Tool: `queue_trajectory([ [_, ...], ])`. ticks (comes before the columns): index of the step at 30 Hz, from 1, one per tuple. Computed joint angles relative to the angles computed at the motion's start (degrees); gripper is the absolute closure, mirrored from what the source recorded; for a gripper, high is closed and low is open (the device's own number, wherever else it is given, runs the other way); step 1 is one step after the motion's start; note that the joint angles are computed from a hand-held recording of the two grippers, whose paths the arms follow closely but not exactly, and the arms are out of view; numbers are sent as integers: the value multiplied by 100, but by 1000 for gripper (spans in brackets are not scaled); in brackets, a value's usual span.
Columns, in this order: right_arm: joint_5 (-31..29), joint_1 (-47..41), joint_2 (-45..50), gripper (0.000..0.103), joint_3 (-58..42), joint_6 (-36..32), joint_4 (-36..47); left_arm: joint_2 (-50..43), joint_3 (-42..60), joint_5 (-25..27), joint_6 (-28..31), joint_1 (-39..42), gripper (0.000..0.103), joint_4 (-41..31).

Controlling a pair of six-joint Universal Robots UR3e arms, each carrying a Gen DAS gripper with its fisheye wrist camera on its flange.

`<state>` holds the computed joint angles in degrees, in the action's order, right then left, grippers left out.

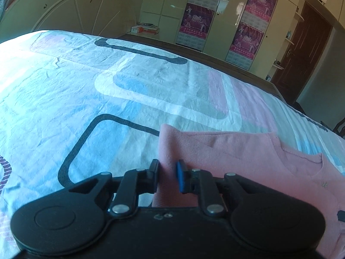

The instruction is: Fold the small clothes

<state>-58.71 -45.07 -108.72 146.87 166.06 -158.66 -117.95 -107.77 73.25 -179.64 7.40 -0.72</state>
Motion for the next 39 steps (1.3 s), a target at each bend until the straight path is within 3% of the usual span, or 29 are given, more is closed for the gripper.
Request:
queue_trajectory([
  [5,-395,88,-20,96,340,136,-1208,-153,-93,217,12,-92,92,530],
  [10,-783,310,544,96,227,105,-1424,-224,64,614,142,-303,84,445],
  [12,-699,224,448,95,194,149,-1260,-81,-24,733,228,-338,80,412],
  [14,-512,-18,65,83,302,152,-1021,186,-273,583,211,-254,78,416],
  [22,-36,-131,-1230,82,268,-111,138,1321,-1393,154,468,-361,62,351],
  [26,-213,339,-1142,81,260,64,-35,1492,-1653,292,631,-780,51,139],
  [33,-617,867,-487,75,144,193,-253,1205,-1511,865,541,-1215,45,123],
  [34,-713,878,-426,73,146,254,-357,1215,-1451,878,512,-1219,45,17],
  [36,-782,735,-446,51,209,296,-477,1224,-1397,909,503,-1235,45,-76],
  [37,-972,781,-327,34,189,334,-616,1219,-1402,931,507,-1248,45,-55],
  [39,-905,639,-309,34,177,114,-417,1199,-1442,986,530,-1284,44,42],
])
